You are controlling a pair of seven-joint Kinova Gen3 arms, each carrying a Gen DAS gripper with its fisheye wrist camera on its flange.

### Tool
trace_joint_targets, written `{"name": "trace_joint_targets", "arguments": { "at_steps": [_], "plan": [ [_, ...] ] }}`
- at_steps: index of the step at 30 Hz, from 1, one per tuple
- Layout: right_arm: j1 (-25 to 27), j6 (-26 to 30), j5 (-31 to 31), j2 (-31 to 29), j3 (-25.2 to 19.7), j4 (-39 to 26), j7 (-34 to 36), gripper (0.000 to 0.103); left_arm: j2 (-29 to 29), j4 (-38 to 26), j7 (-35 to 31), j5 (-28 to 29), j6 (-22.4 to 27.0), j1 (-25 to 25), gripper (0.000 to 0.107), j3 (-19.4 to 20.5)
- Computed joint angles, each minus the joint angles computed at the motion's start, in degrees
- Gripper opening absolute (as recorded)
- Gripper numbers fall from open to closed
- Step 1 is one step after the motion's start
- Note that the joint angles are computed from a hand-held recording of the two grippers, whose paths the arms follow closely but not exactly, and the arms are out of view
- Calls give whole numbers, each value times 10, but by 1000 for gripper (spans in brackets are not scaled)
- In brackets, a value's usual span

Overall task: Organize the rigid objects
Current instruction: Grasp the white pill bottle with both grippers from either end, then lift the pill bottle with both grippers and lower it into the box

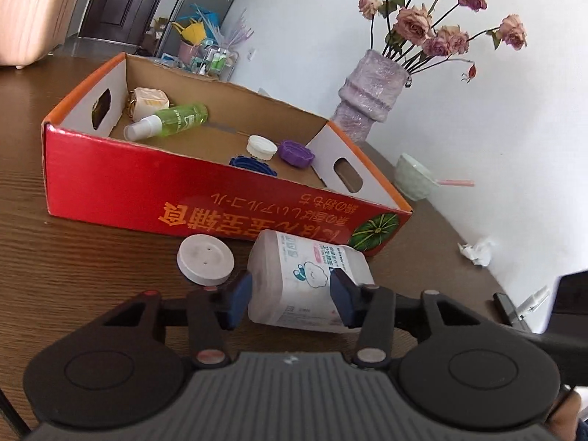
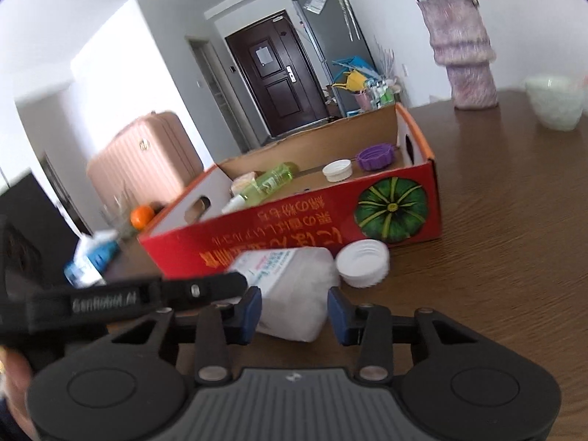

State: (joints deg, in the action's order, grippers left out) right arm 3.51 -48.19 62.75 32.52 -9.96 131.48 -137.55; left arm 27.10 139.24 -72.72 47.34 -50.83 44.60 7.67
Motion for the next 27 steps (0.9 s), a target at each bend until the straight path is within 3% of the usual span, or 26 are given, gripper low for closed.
{"name": "trace_joint_targets", "arguments": {
  "at_steps": [1, 4, 6, 9, 11, 16, 20, 27],
  "plan": [
    [6, -4, 14, 10, -5, -10, -19, 38, 4, 3, 7, -2, -12, 3, 39, 0],
    [-23, -18, 0, 11, 22, -10, -22, 39, 6, 4, 1, 6, -19, 10, 38, 1],
    [-9, -9, -16, 10, 2, -2, -1, 37, 3, 5, -10, 3, -15, 10, 39, 1],
    [8, -4, 15, -3, 0, 5, -17, 36, -15, 7, -38, 13, 1, 17, 38, 8],
    [25, -13, 45, -13, 7, 17, -27, 34, -21, 20, -41, 16, -14, 43, 38, 11],
    [61, -40, 115, -38, 37, 56, -21, 28, -8, 50, 62, 22, -51, 75, 35, 53],
    [80, -62, 143, -56, 53, 92, -4, 26, -8, 58, 86, 87, -79, 146, 35, 56],
    [107, -84, 183, -90, 71, 135, 25, 24, -17, 50, 47, 197, -116, 226, 36, 74]
  ]
}}
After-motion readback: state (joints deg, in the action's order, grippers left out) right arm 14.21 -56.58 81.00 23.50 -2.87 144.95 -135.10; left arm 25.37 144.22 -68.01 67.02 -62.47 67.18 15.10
